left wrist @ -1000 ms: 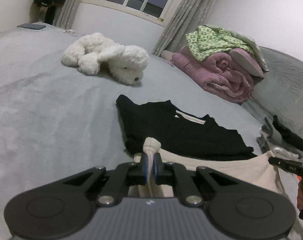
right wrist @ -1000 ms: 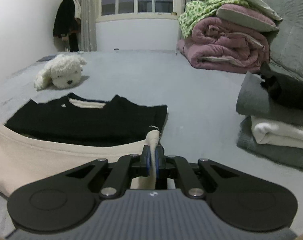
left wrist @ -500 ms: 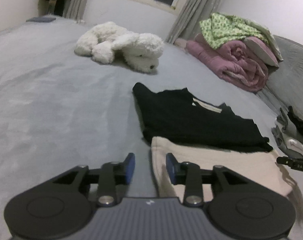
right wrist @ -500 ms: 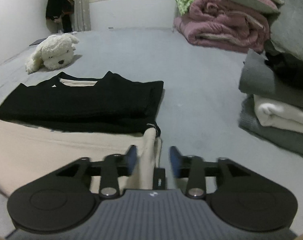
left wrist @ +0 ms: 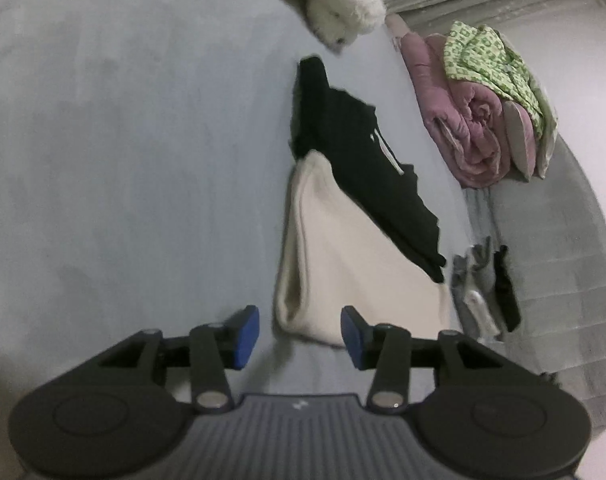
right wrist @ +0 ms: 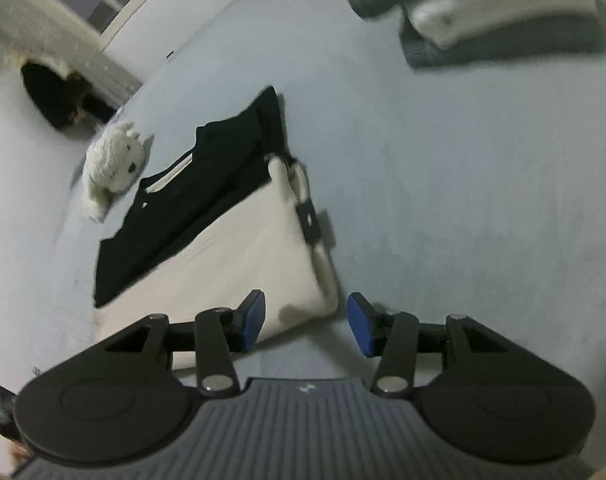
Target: Fold clothes
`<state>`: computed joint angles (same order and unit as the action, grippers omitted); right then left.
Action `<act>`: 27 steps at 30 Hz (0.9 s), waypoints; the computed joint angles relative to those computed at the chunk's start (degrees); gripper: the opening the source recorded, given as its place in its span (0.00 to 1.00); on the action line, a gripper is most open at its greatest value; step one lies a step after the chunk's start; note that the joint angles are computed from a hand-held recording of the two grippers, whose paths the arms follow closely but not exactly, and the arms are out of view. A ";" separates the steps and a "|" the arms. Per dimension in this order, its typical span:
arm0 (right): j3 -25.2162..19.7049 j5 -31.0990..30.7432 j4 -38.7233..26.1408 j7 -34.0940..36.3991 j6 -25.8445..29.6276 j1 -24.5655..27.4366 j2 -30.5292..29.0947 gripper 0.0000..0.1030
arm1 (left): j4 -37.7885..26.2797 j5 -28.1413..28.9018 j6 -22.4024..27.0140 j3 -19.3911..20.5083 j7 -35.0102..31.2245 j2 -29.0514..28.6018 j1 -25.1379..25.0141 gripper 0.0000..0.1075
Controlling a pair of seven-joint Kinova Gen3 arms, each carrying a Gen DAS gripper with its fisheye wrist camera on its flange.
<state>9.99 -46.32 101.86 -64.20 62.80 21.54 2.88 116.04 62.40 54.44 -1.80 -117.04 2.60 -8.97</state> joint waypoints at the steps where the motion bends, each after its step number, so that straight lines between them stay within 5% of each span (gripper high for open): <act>1: -0.02 -1.02 0.45 0.02 -0.28 0.02 0.30 0.49 | 0.37 0.49 -0.81 0.36 0.25 0.25 0.43 0.42; 6: -0.35 -7.09 3.45 1.25 -3.05 0.56 1.34 0.49 | 4.40 9.47 -5.81 1.61 -4.39 0.90 2.07 0.40; 7: -0.32 -8.61 4.04 1.84 -3.39 0.88 1.56 0.46 | 5.25 11.28 -7.58 2.10 -5.59 0.76 2.80 0.38; 9: -0.45 -9.66 4.40 1.94 -3.97 1.12 1.97 0.17 | 5.73 12.44 -10.32 2.65 -5.63 0.81 4.08 0.11; 15: 0.05 -10.14 4.87 3.28 -5.65 1.88 0.42 0.11 | 8.03 13.00 -14.51 1.41 -6.70 -4.05 5.07 0.09; 20: -0.42 -6.76 4.70 2.82 -7.03 0.86 0.86 0.11 | 6.93 8.85 -14.90 1.66 -4.48 -2.51 6.04 0.11; 24: -1.42 -2.93 4.60 3.41 -9.35 -0.98 -0.95 0.27 | 6.65 7.08 -14.27 1.28 -5.83 -3.54 5.52 0.23; 27: -3.69 2.72 6.12 1.69 -15.71 -3.14 -4.62 0.42 | 7.29 3.98 -20.38 8.16 -3.50 -7.81 0.51 0.37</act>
<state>6.30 -43.60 107.98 -62.50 47.08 18.40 -1.74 123.33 66.38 34.06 6.36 -120.54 -5.21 -8.46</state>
